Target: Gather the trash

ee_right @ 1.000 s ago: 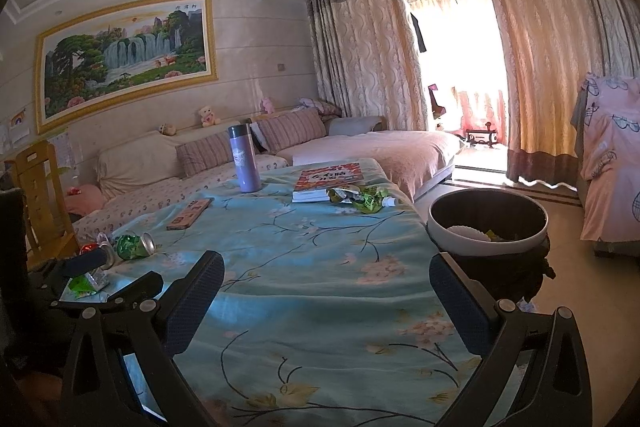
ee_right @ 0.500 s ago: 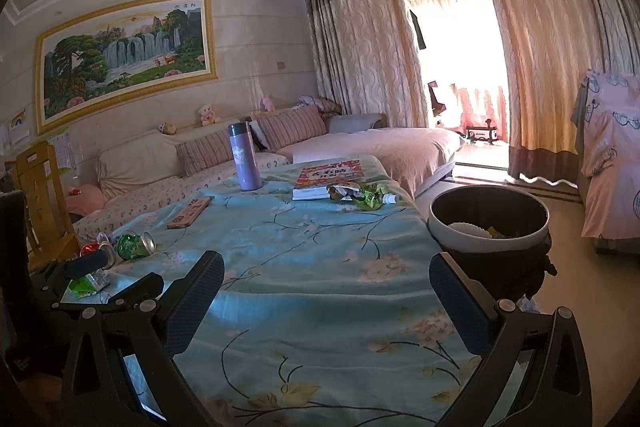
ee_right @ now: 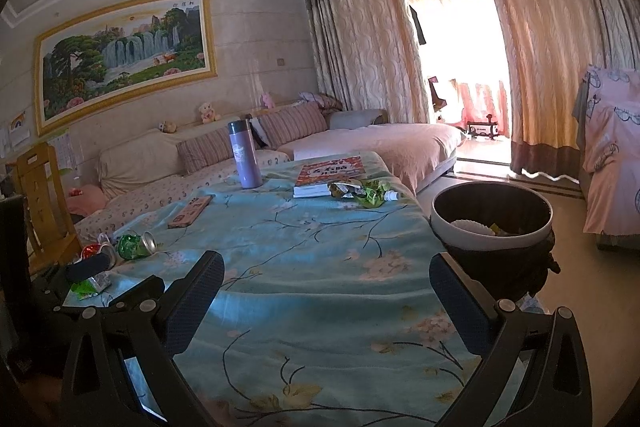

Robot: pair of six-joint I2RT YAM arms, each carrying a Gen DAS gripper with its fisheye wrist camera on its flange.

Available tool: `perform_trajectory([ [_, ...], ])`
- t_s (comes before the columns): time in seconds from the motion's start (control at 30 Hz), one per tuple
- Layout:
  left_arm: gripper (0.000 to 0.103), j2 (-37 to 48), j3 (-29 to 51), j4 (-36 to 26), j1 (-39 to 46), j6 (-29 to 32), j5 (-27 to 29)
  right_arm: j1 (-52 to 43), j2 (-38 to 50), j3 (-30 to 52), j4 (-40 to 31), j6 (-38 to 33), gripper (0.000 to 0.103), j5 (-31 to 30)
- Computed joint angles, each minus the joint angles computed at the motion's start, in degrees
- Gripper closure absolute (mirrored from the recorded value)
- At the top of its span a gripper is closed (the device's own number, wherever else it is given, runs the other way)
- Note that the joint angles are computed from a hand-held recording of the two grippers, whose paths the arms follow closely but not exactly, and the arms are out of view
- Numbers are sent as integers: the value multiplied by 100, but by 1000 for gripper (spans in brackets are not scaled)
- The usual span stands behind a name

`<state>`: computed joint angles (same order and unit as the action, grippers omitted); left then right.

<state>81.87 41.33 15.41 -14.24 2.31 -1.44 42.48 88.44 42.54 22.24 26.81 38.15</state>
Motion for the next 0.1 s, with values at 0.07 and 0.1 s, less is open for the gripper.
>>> perform_trajectory([
  [0.07,0,118,154,-121,43,-15,64,-76,59,124,-162,90,0,-98],
  [0.1,0,183,223,-191,82,-29,117,-112,77,147,-193,118,0,-156],
])
